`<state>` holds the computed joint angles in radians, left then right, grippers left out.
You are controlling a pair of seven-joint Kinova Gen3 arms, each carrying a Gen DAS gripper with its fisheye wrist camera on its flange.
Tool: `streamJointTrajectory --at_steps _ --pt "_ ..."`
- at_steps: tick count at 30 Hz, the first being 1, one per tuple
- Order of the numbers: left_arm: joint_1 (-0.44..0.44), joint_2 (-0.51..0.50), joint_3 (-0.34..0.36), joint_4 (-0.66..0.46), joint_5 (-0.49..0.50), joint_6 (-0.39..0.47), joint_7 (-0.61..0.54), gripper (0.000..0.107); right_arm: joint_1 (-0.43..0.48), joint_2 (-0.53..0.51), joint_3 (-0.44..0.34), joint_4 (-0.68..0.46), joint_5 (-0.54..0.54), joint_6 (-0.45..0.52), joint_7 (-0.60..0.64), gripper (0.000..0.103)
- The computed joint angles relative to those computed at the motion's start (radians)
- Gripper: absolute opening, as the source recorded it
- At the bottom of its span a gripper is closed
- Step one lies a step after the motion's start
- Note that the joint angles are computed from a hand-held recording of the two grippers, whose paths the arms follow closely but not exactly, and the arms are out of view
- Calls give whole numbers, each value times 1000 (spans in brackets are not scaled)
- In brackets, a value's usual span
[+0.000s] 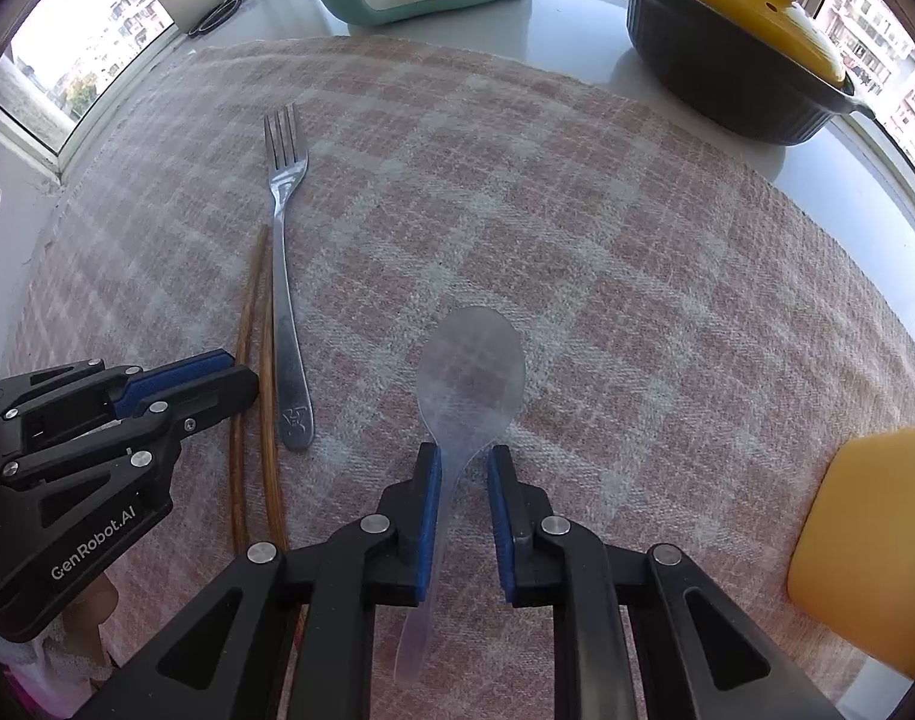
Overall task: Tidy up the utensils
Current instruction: 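Close the left tool on a wooden chopstick while the right tool grasps the clear plastic spoon, then carry the chopstick with the left tool while the right tool carries the clear spoon to the container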
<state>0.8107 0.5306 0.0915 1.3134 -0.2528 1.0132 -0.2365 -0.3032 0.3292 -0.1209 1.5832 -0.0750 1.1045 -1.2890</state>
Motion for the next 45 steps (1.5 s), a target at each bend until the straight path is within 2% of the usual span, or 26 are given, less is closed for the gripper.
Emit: streamJointTrajectory --at_steps 7,11,14,16,25,34,41,45 --pt "5 14 -5 -25 -6 16 9 15 12 4 1 -8 -8 5 13 16" --pt "17 18 -16 -20 -28 6 21 12 -13 4 0 -10 22 -3 7 20" --pt "11 -26 -20 66 -24 -79 58 7 -53 -5 -4 12 68 -37 -16 13" --pt "10 -50 -21 111 -25 -123 90 5 -47 -9 -3 16 64 -42 -14 7" --pt "83 -125 -31 216 -133 -158 308 3 48 -60 0 71 -43 -72 68 5" --pt "159 -173 -4 225 -293 -108 514 3 169 -180 26 172 -234 -99 204 2" --pt "185 -162 30 166 -355 -28 563 3 202 -218 53 200 -281 -116 281 0" --pt "204 -163 34 142 -388 -15 586 3 231 -229 65 199 -354 -108 329 0"
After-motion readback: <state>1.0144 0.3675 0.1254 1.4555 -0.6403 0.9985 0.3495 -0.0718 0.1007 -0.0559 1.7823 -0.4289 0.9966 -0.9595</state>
